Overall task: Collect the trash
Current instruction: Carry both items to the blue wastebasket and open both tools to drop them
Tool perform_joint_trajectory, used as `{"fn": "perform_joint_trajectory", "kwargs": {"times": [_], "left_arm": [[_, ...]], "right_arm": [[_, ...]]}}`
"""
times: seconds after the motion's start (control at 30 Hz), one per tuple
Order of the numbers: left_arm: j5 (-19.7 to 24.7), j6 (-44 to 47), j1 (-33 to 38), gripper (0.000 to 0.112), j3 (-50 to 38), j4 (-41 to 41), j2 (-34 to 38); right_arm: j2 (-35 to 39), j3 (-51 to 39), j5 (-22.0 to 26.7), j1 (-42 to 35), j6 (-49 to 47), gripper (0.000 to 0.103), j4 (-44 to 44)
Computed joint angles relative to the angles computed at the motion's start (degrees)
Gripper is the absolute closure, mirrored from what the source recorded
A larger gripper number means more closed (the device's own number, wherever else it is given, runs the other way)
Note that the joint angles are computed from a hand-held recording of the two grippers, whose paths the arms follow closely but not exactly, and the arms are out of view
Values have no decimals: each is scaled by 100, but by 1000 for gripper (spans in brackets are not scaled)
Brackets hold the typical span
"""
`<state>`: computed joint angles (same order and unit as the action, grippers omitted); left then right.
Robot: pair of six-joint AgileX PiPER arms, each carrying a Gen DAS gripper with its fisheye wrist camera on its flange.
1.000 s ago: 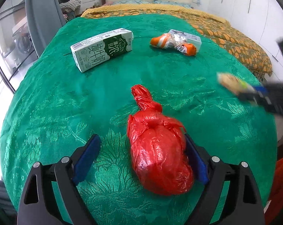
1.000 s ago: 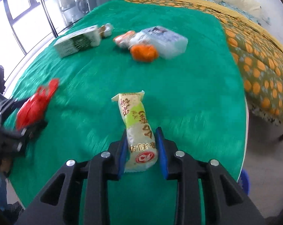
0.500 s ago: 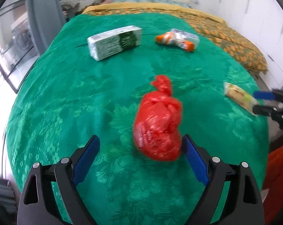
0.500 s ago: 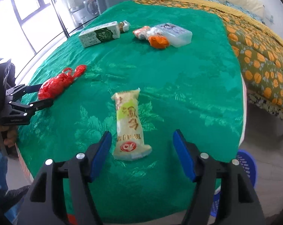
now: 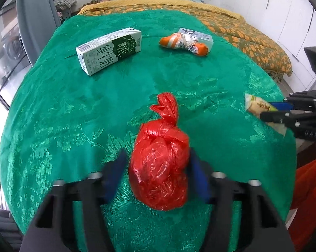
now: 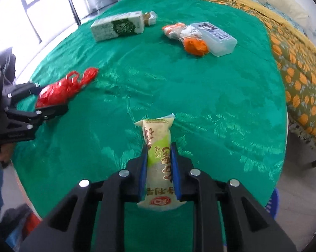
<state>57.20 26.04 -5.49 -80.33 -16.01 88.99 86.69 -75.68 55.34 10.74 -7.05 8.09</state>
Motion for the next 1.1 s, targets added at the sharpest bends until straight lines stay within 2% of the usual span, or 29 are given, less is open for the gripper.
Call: {"fn": "perform_joint_trajectory", "kwargs": {"times": [0.17, 0.33, 0.47, 0.6, 0.67, 0.77, 0.87, 1.1], "left_arm": [[-156, -38, -117, 72, 190, -115, -288], [-147, -450, -650, 72, 179, -155, -490], [-63, -947, -1329, 72, -118, -141, -409], [16, -1495, -2136, 72, -623, -135, -89], [43, -1788, -2612, 72, -943, -102, 162], [111, -2298, -3372, 72, -1563, 52, 704], [207, -2682, -3967, 72, -2175, 153, 1283], [467, -3504, -4945, 71, -3837, 378, 3006]], "right_arm": [[-453, 343, -182, -268, -335, 85, 538], [-884, 639, -126, -1041, -1050, 85, 1576], [-1159, 796, 231, -2235, -1743, 85, 2157], [-1295, 942, 458, -3506, -2366, 85, 2290], [-1297, 1029, 467, -4130, -2690, 85, 2294], [-1228, 1320, 201, -4984, -3289, 85, 2273], [-876, 1515, -1, -5818, -3736, 85, 2410], [-66, 1279, 14, -6815, -4264, 84, 2698]]}}
